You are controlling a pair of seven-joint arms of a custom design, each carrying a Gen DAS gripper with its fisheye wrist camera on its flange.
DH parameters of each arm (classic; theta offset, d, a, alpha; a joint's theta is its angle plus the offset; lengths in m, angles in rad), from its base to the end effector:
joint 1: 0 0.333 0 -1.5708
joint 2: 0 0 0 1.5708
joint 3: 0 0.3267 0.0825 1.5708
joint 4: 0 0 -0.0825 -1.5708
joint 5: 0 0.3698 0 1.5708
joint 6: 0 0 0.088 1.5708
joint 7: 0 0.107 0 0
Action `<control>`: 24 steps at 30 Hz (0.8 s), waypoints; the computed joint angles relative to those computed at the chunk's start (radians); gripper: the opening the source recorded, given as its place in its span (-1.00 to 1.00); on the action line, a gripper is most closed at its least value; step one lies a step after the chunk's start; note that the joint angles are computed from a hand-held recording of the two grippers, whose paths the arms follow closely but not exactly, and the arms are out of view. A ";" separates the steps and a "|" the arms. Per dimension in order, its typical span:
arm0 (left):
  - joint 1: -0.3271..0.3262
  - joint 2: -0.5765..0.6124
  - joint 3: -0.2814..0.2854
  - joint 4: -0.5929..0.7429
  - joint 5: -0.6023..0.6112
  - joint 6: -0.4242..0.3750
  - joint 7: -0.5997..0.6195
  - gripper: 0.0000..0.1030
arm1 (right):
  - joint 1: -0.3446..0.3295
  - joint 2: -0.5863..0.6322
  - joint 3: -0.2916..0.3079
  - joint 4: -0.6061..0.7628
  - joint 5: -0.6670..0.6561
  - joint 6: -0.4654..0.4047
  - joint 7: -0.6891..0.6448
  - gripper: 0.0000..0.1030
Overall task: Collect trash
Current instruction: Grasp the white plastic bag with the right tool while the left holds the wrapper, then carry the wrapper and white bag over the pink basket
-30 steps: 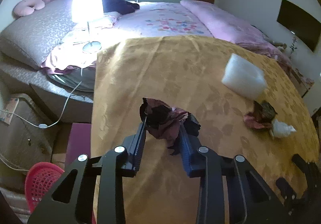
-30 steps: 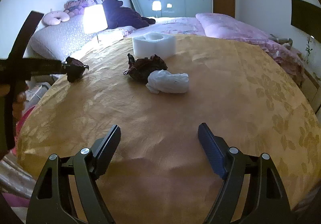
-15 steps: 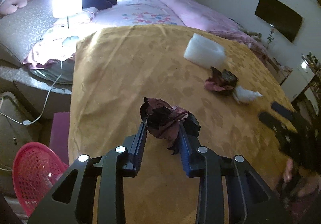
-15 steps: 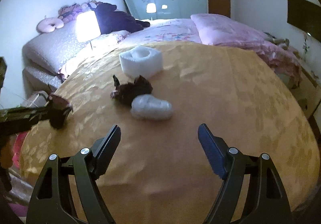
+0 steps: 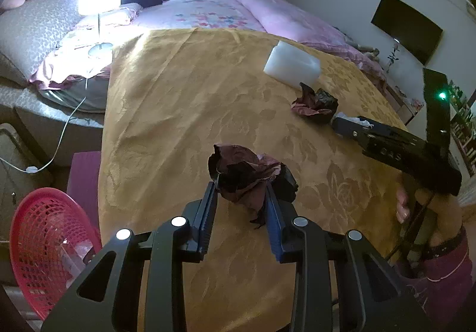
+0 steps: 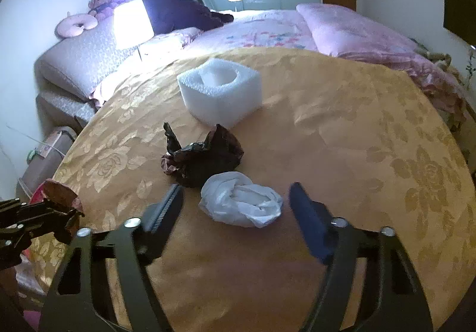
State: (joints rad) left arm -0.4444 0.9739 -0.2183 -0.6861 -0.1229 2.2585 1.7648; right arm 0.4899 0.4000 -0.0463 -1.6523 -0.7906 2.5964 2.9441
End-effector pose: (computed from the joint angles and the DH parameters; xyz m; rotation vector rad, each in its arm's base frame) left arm 0.7055 -0.4258 0.4667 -1.2695 2.5823 -0.9903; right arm 0.6215 0.3161 0.4525 -1.4286 2.0285 -0.6865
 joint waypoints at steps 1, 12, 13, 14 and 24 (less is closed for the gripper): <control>0.004 -0.019 0.000 -0.037 -0.001 0.020 0.003 -0.42 | -0.003 0.002 0.004 0.001 0.008 0.002 -0.009 0.11; 0.020 -0.091 -0.007 -0.170 -0.011 0.087 0.007 -0.42 | 0.025 -0.041 0.002 -0.069 -0.048 0.047 0.054 -0.13; 0.023 -0.099 -0.009 -0.184 -0.014 0.092 0.010 -0.42 | 0.026 -0.042 0.005 -0.069 -0.053 0.049 0.062 -0.13; 0.025 -0.108 -0.009 -0.200 -0.016 0.100 0.012 -0.42 | 0.029 -0.047 0.006 -0.076 -0.061 0.054 0.074 -0.13; 0.039 -0.177 -0.014 -0.316 -0.027 0.170 0.018 -0.42 | 0.049 -0.052 0.033 -0.071 -0.096 0.069 0.095 -0.13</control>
State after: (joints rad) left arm -0.4052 0.7968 -0.2322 -1.0020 -0.1496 2.4281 1.7833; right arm 0.5394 0.3477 -0.0135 -1.7233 -0.8861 2.6654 3.0395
